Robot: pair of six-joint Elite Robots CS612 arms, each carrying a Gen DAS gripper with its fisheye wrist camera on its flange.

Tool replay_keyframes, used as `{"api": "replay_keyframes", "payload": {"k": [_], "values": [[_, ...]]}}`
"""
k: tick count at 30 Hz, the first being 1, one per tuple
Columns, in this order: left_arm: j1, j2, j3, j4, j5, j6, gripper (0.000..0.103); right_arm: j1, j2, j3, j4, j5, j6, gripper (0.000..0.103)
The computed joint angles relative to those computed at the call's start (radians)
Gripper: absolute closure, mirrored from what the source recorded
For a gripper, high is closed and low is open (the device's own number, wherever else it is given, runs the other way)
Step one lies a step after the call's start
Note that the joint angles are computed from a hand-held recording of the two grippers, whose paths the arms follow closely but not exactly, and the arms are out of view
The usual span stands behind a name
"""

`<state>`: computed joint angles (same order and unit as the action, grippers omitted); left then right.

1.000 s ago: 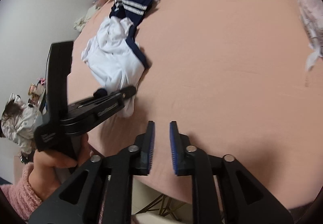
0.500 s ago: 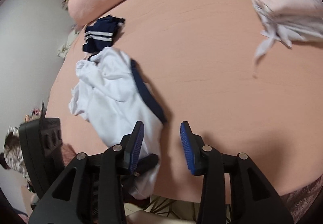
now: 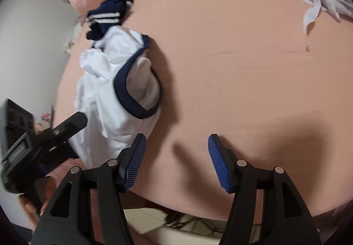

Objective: Fold clothes

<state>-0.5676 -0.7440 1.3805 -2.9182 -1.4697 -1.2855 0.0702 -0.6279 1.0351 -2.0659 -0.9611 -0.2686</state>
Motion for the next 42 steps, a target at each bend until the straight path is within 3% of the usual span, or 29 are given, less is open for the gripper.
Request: {"api": "replay_keyframes", "payload": {"k": [3,7,8,9,11,12,15,17,18,19,20,22,23,24,25,27,30,34,35,38,39,40,41,42], "values": [[0.013,0.007,0.009,-0.044,-0.011,-0.027,0.056,0.006,-0.002,0.005,0.001,-0.001,-0.003,0.034],[0.048,0.047,0.019,-0.303,-0.160,-0.103,0.054,0.012,0.011,-0.022,0.108,0.081,-0.039,0.034],[0.048,0.051,0.015,-0.316,-0.159,-0.093,0.054,0.018,0.018,-0.032,0.129,0.109,-0.052,0.034],[0.049,0.049,0.006,-0.288,-0.158,-0.082,0.054,0.025,0.024,-0.042,0.135,0.120,-0.054,0.031],[0.041,0.033,-0.010,-0.140,-0.108,-0.060,0.054,0.042,0.029,-0.055,0.123,0.084,-0.057,0.025],[0.038,0.027,-0.021,-0.065,-0.083,-0.052,0.054,0.050,0.033,-0.057,0.094,0.053,-0.036,0.025],[0.030,0.016,-0.041,0.043,-0.012,-0.043,0.054,0.051,0.043,-0.052,0.015,0.013,0.083,0.025],[0.026,0.005,-0.023,0.031,0.040,-0.061,0.053,0.043,0.056,-0.057,-0.007,0.086,0.150,0.029],[0.030,0.008,-0.016,0.005,0.046,-0.091,0.053,0.046,0.066,-0.074,0.030,0.123,0.135,0.038],[0.033,0.007,-0.003,-0.023,0.042,-0.124,0.053,0.049,0.072,-0.090,0.074,0.139,0.099,0.040],[0.036,0.007,0.001,-0.017,0.045,-0.166,0.053,0.057,0.078,-0.107,0.131,0.156,0.035,0.040],[0.039,0.010,0.004,0.001,0.044,-0.203,0.053,0.065,0.075,-0.102,0.127,0.150,0.010,0.041],[0.039,0.013,0.004,0.009,0.037,-0.201,0.053,0.073,0.069,-0.088,0.065,0.098,0.026,0.051],[0.042,0.024,-0.004,-0.009,-0.005,-0.184,0.053,0.082,0.063,-0.074,0.003,0.039,0.039,0.081],[0.045,0.034,-0.011,-0.028,-0.045,-0.168,0.053,0.091,0.058,-0.061,-0.055,-0.020,0.047,0.090],[0.043,0.045,-0.016,-0.079,-0.090,-0.145,0.046,0.101,0.040,-0.034,-0.148,-0.123,0.003,0.097],[0.042,0.038,-0.029,-0.066,-0.074,-0.107,0.046,0.092,0.012,0.016,-0.305,-0.228,-0.033,0.098],[0.046,0.030,-0.076,0.070,0.009,-0.064,0.046,0.069,0.010,0.018,-0.430,-0.350,0.018,0.100],[0.050,0.035,-0.097,0.123,0.018,-0.055,0.046,0.059,0.012,0.007,-0.428,-0.348,0.033,0.100],[0.066,0.068,-0.165,0.319,-0.023,-0.061,0.046,0.010,0.029,-0.051,-0.276,-0.191,0.121,0.094],[0.068,0.080,-0.185,0.349,-0.042,-0.061,0.049,-0.007,0.038,-0.071,-0.203,-0.091,0.152,0.072],[0.069,0.092,-0.205,0.380,-0.054,-0.060,0.049,-0.015,0.044,-0.079,-0.163,-0.031,0.156,0.058],[0.061,0.095,-0.223,0.417,-0.023,-0.050,0.054,-0.021,0.051,-0.091,-0.097,0.038,0.140,0.042],[0.058,0.099,-0.237,0.430,-0.030,-0.048,0.065,-0.026,0.060,-0.105,-0.025,0.105,0.118,0.041]]}}
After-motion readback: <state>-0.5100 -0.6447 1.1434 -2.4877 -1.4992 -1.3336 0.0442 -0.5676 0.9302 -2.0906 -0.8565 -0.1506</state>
